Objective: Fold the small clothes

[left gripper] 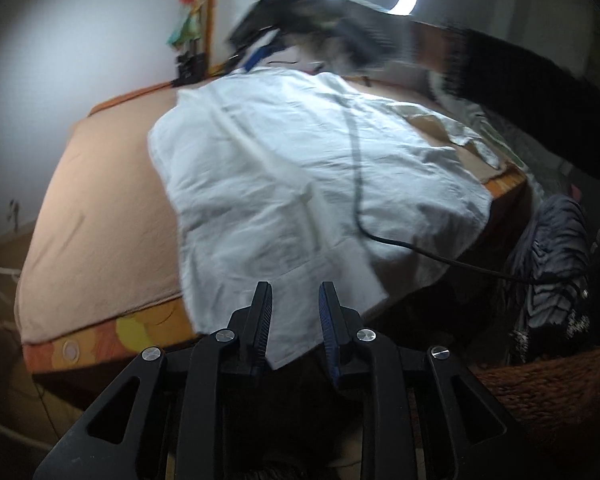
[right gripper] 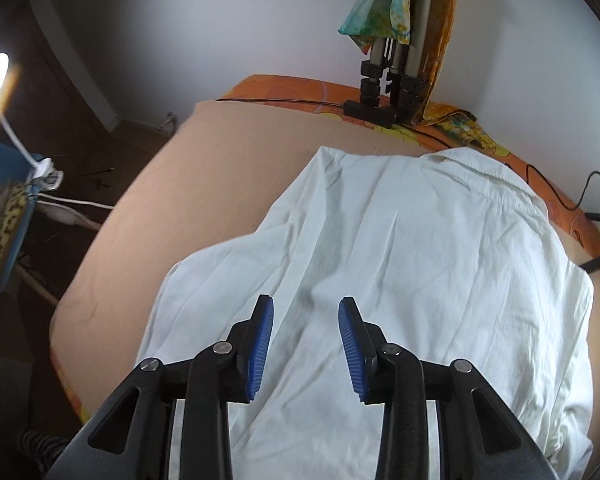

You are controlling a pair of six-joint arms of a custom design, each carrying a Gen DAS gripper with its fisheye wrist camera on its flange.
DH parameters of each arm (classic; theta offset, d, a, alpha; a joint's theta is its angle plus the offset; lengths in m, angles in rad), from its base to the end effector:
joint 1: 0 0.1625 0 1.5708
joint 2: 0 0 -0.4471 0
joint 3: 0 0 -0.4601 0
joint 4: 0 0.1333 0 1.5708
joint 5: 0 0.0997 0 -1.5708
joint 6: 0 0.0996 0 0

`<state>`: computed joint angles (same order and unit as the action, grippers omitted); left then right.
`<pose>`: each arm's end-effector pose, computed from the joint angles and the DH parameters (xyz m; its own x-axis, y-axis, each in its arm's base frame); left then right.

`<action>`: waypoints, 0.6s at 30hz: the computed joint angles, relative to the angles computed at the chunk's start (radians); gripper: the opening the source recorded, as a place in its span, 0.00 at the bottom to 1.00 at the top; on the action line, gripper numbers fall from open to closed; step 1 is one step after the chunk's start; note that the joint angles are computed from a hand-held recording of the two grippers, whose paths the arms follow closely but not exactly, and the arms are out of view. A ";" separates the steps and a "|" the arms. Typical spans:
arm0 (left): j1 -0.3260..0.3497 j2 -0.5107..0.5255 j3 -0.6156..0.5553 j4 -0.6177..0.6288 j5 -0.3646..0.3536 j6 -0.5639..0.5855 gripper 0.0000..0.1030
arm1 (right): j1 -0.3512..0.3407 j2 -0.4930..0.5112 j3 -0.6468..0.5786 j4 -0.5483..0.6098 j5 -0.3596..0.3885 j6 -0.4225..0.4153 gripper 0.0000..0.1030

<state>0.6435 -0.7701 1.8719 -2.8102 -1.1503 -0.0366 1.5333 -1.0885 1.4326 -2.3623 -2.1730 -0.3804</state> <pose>-0.4077 -0.5232 -0.0130 -0.6211 0.6745 -0.3991 0.7702 0.6194 -0.1519 0.0481 -0.7682 0.3725 -0.7687 -0.0784 0.6348 -0.2710 0.9389 -0.2121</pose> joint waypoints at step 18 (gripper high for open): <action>0.066 0.045 -0.073 0.088 0.100 -0.227 0.38 | 0.019 -0.296 0.296 -0.027 0.256 0.027 0.45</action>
<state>0.7095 -0.7251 1.7985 -2.7226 -1.0500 -0.2633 1.5523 -1.3847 1.7285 -2.3889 -1.9167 -0.3532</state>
